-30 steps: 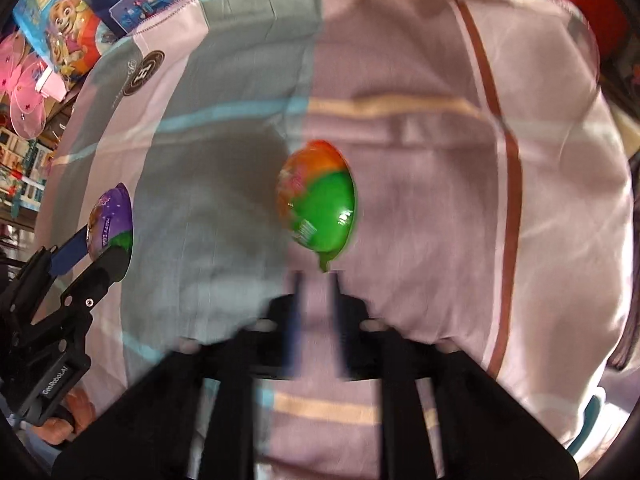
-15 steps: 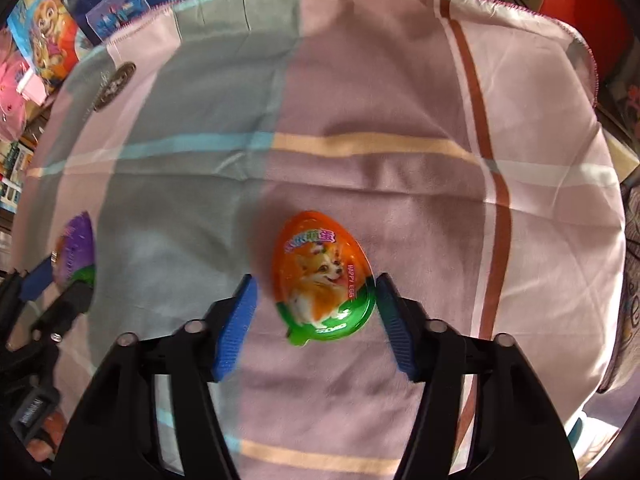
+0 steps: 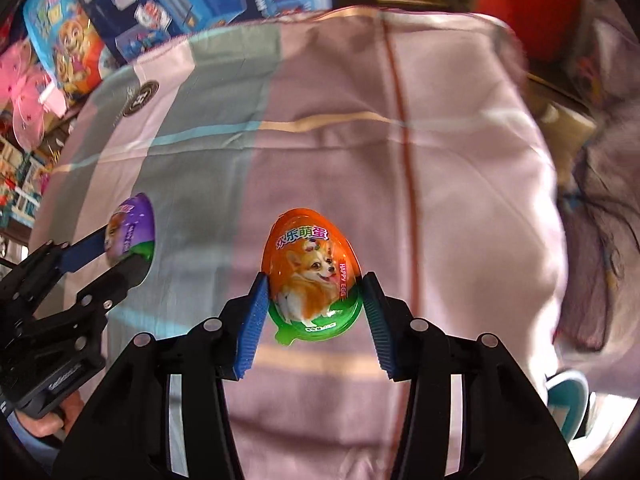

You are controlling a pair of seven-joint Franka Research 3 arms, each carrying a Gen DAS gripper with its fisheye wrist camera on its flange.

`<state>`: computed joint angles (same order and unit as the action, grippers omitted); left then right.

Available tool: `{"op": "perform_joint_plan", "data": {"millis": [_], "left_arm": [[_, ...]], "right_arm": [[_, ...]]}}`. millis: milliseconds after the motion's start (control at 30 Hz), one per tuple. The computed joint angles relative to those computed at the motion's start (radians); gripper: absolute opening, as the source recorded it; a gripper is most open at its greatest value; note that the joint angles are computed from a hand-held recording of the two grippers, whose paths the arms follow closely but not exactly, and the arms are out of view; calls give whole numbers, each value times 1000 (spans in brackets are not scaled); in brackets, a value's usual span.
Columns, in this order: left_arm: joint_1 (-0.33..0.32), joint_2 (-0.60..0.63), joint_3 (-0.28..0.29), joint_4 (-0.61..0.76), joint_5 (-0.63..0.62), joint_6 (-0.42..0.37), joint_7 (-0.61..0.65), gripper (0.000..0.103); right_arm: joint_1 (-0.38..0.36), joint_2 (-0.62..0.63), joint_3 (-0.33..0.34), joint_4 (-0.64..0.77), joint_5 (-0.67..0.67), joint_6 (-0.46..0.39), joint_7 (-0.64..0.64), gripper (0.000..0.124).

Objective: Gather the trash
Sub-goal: 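Carry both eggs over the teal bucket and open both tools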

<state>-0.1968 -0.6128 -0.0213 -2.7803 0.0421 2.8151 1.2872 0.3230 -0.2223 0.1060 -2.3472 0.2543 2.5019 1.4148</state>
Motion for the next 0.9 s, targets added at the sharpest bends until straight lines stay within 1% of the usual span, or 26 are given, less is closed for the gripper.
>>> {"op": "perform_joint_plan", "data": {"millis": [33, 67, 133, 233, 300, 433, 567, 600, 633, 767, 900], "left_arm": [[-9, -7, -13, 1, -1, -4, -7, 51], [-23, -13, -27, 4, -2, -10, -14, 51], [-51, -24, -58, 9, -1, -19, -33, 51], [-99, -20, -93, 26, 2, -29, -57, 51], [-131, -13, -114, 38, 6, -36, -74, 51], [-208, 24, -148, 77, 2, -42, -101, 51], [-269, 90, -191, 136, 10, -45, -118, 51], [-285, 113, -204, 156, 13, -47, -120, 51], [-296, 128, -211, 170, 16, -48, -121, 51], [-327, 218, -268, 255, 48, -62, -141, 51], [-343, 304, -314, 337, 89, -78, -164, 51]], "right_arm": [[-3, -72, -35, -51, 25, -31, -24, 46], [-19, -127, -36, -104, 34, -7, -22, 46], [-41, -201, -58, -163, 48, -20, -40, 46], [-79, -298, -70, -240, 51, -29, -44, 46], [-111, -367, -94, -290, 54, -43, -57, 46], [-191, -502, -142, -378, 54, -78, -90, 46], [-296, -627, -195, -448, 44, -126, -125, 46], [-334, -666, -217, -467, 35, -145, -140, 46], [-359, -687, -226, -476, 33, -156, -150, 46], [-489, -752, -285, -508, 7, -201, -213, 46], [-577, -727, -327, -506, 9, -224, -268, 46]]}}
